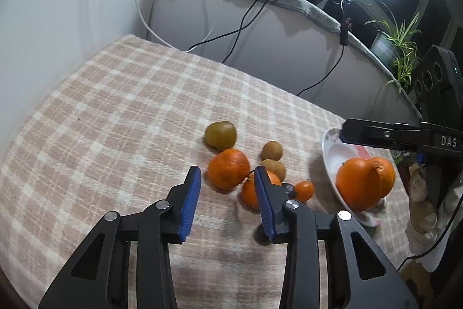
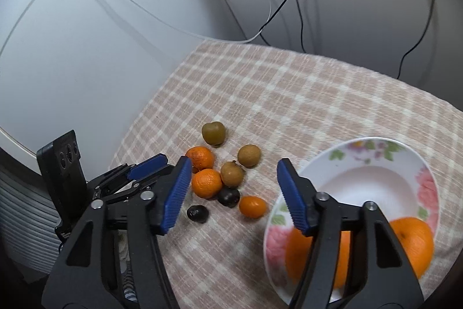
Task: Organize fruits
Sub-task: 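Move the left tool to a brown kiwi and close its fingers on it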
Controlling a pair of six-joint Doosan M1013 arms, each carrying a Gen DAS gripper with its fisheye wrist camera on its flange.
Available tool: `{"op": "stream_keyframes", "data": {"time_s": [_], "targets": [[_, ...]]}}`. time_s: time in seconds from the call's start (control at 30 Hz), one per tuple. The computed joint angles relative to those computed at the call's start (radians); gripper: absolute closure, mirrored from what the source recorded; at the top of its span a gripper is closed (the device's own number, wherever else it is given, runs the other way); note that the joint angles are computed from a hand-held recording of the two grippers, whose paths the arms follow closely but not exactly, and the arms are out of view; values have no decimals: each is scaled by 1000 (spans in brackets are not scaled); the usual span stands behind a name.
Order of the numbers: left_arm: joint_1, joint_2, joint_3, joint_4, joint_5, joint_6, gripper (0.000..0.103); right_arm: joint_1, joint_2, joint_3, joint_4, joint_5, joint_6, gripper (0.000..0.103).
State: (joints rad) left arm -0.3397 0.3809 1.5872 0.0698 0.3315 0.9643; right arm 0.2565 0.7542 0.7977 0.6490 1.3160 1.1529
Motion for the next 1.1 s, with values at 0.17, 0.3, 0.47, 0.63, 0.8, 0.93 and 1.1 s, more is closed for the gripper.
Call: {"op": "stream_keyframes", "data": {"time_s": [0.17, 0.3, 0.47, 0.63, 0.8, 0.93, 1.1], "targets": [[9, 10, -6, -79, 2, 75, 70, 22, 54, -86, -38, 65, 45, 56], [13, 18, -13, -117, 5, 112, 70, 37, 94, -150, -82, 103, 84, 63], [14, 28, -25, -122, 16, 122, 70, 51, 128, -199, -136, 127, 101, 65], [15, 37, -37, -139, 28, 137, 70, 58, 150, -231, -170, 147, 100, 66], [13, 49, -55, -159, 49, 164, 70, 65, 167, -256, -196, 164, 111, 66], [18, 56, -64, -196, 63, 180, 70, 70, 178, -269, -210, 178, 117, 66], [23, 60, -67, -252, 67, 220, 70, 76, 193, -292, -210, 197, 118, 66]]}}
